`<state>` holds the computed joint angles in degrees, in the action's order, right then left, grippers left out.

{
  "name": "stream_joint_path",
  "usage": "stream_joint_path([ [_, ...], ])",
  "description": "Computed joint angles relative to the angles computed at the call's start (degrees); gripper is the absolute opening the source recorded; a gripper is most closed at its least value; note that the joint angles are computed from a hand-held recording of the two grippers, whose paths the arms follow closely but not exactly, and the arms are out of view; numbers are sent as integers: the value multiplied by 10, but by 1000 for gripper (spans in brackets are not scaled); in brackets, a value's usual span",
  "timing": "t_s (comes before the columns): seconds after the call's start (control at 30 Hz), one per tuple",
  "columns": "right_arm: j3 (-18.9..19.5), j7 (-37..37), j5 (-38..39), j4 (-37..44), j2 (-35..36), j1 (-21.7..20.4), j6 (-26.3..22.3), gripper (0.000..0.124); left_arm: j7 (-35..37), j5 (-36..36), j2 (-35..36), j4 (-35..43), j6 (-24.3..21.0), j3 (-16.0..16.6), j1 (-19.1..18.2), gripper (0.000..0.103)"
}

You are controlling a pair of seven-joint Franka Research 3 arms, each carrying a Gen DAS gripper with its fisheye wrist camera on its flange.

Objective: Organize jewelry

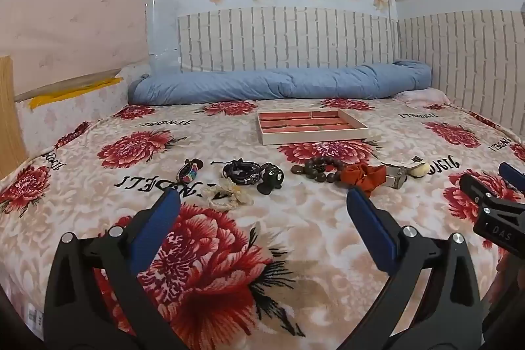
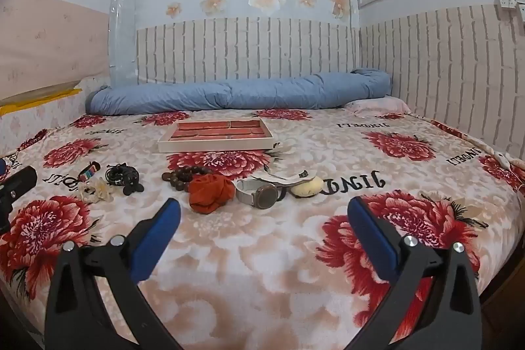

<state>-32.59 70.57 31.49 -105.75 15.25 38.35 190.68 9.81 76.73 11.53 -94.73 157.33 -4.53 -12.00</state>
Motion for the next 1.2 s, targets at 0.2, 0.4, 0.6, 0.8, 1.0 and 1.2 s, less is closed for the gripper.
stream_joint_path([
  [0.2,-29,0,2,2,4,25,-11,99,-4,2,-2,-3,-1,-2,-1,98],
  [0.4,-46,27,-26,-2,5,37,-12,99,-10,6,-5,-9,2,-1,0,98],
  [0.6,-52,38,-37,-3,5,40,-13,99,-3,3,2,-5,9,0,5,98],
  [0.8,-35,44,-51,-7,0,22,-12,99,6,-4,5,1,4,2,2,98],
  [1.0,-44,44,-47,-7,2,29,-11,99,10,-8,3,1,3,3,1,98],
  [1.2,-51,37,-36,-7,4,38,-11,99,11,-9,2,0,4,3,2,98],
])
